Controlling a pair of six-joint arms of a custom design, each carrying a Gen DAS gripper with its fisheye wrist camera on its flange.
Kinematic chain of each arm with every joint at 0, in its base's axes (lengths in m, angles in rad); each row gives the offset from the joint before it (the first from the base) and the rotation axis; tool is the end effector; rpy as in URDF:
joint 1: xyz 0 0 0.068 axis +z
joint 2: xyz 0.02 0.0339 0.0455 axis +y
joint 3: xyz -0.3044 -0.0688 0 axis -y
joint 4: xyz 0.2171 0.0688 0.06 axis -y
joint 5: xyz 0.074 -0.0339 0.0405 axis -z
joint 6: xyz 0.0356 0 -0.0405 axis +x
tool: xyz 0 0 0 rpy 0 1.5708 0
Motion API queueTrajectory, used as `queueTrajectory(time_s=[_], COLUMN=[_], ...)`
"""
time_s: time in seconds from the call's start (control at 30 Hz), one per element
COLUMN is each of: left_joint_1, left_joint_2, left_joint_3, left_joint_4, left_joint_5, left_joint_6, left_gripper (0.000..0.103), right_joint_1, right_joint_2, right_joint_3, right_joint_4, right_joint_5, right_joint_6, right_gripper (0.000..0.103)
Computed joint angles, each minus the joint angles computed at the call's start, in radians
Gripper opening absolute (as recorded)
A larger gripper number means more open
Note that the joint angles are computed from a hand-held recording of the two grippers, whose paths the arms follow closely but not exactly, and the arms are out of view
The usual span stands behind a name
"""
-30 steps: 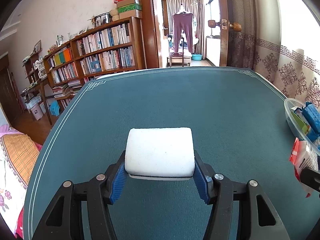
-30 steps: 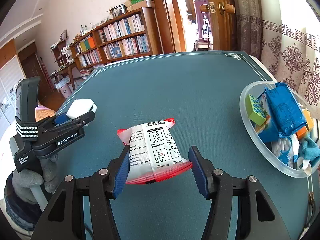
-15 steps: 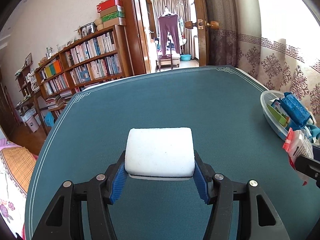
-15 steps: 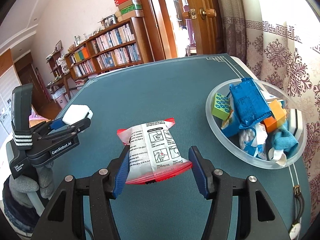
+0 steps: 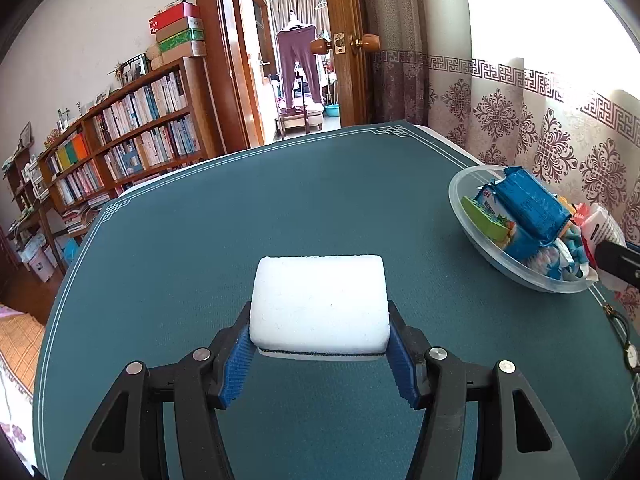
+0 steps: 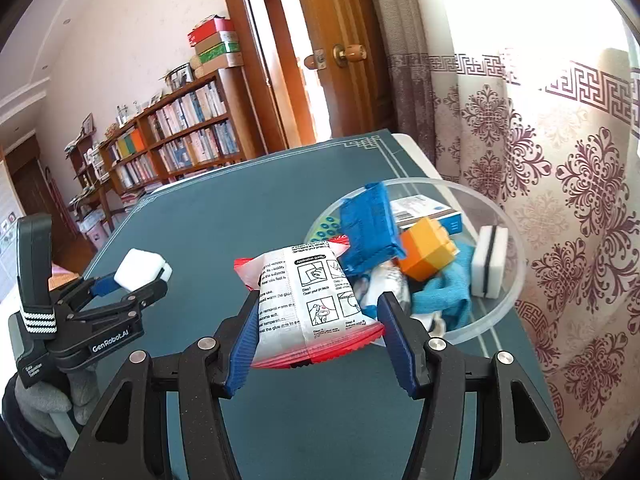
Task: Organize objects
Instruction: 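Carry the snack packet into the clear bowl and release it with the right gripper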
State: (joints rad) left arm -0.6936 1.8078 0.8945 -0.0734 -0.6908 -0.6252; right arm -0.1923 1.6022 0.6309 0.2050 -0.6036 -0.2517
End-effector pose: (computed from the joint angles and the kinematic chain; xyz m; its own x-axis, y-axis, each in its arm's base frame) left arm 0.2664 -0.1920 0.1896 -0.6504 -0.0459 -0.7582 -0.1950 0.9748 0.1082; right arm 0.2748 -0.0329 0.2007 -0.5985 -0.0924 -0.7958 -0.4059 0.8914 0.2018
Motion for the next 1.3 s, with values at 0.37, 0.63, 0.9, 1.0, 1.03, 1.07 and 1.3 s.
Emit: queueTrajectory(time_s=[0.37,0.63,0.9,1.0,1.03,1.07,1.3], left_joint_1=[-0.034,-0.034,-0.029,-0.026,-0.025,-0.025,-0.044], left_joint_2=[0.065,0.096,0.113,0.115,0.116,0.117,0.142], left_joint_3=[0.090,0.122,0.155,0.167,0.172,0.178,0.251], left_joint_4=[-0.030,-0.040,-0.054,-0.054,-0.054,-0.055,-0.074], left_joint_5=[0.028,0.051,0.067,0.081,0.086,0.091,0.105], left_joint_6=[0.003,0.008,0.019,0.025,0.027,0.029,0.063], left_gripper=[0.062,0.062,0.062,0.062,0.062,0.062,0.062], right_joint_1=[-0.100,-0.073,-0.036,-0.047,-0.054,-0.063,-0.123], right_joint_2=[0.123,0.247,0.352,0.363,0.366,0.366,0.310], right_joint_3=[0.147,0.278,0.396,0.407,0.413,0.412,0.358], right_joint_4=[0.022,0.019,-0.050,-0.061,-0.069,-0.070,-0.043], right_joint_5=[0.049,0.141,0.179,0.157,0.144,0.130,0.059], right_joint_6=[0.088,0.122,0.111,0.114,0.115,0.113,0.117], right_gripper=[0.059,0.059,0.060,0.062,0.062,0.062,0.073])
